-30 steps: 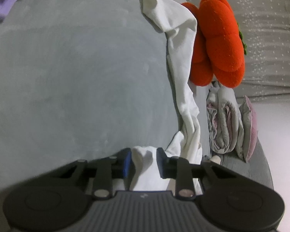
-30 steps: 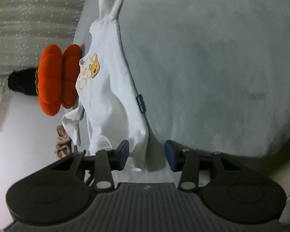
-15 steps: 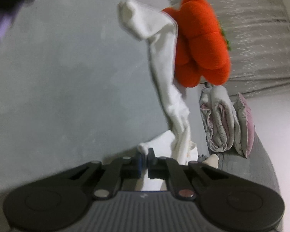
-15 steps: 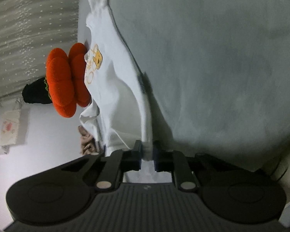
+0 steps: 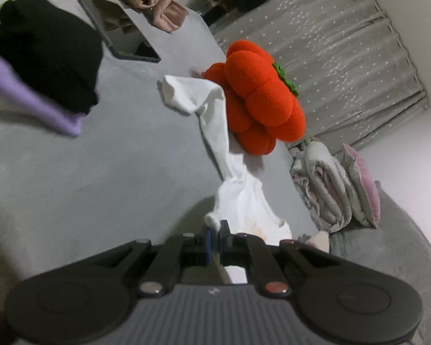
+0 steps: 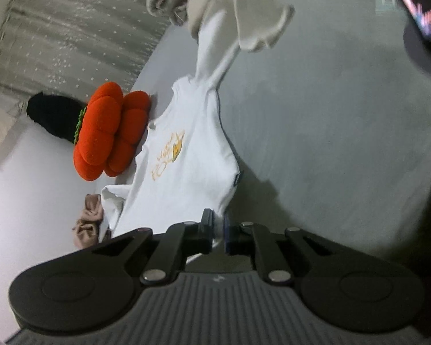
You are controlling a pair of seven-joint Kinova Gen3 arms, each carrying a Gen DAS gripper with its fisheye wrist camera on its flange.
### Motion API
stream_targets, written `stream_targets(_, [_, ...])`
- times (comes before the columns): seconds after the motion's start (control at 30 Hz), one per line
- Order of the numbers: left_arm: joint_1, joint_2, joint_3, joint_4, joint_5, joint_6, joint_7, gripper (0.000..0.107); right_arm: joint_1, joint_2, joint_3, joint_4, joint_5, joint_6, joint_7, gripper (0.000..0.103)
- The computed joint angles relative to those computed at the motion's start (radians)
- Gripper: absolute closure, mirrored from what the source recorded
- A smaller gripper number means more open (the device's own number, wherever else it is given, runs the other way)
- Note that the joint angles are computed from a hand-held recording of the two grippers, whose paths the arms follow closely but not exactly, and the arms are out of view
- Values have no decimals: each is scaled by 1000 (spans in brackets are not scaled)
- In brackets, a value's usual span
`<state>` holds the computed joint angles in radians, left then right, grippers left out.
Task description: Fold clothes
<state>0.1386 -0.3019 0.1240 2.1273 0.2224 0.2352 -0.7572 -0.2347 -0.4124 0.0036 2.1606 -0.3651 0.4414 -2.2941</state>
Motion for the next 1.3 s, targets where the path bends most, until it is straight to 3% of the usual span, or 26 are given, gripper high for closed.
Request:
stream_targets(0.13, [-87,-45,120,25,-62,56,64,103,91,10,-106,-27,108,35,-43,94])
stream_targets(0.23, [-107,-46,157,28,-108,97,81,103,130,27,-165,-46,183,66,-77,94])
stream_targets(0.43, [-78,7,148,9,-171,173,67,103,134,65,-221,-49,285,122,-129,94])
stream_targets(0.57, [-72,27,159,-5,-224,211,82,102,156,97,-309,-51,413,158,-202,94])
stream_targets(0.7, [-61,22,165,-16,-262,231,95,97,123,102,-309,-44,478,159,-233,93])
stream_targets(0.73, [-70,13,181,-14,-283,228,109,95,119,97,-306,-41,489,156,-238,92])
stream_targets(0.77, [-86,1,204,-11,-309,221,126,89,118,90,-306,-38,500,152,-245,84])
stream_targets(0.87, [-160,-33,307,-4,-406,191,182,70,167,70,-375,-35,592,153,-321,83])
stream_targets(0.93, [-179,-35,345,-3,-448,162,182,67,188,57,-411,-26,644,134,-365,83])
stream_targets(1.1, [-50,34,261,-7,-406,70,53,60,230,56,-507,1,744,29,-433,81])
stream_targets(1.13, [-32,50,256,-11,-402,59,28,59,238,63,-532,-1,766,17,-440,79])
stream_targets(1.2, [9,83,239,-21,-391,39,-25,58,262,74,-592,0,818,-7,-466,63])
stream_targets(1.3, [39,129,250,-37,-404,17,-77,58,300,108,-671,-9,899,-37,-511,62])
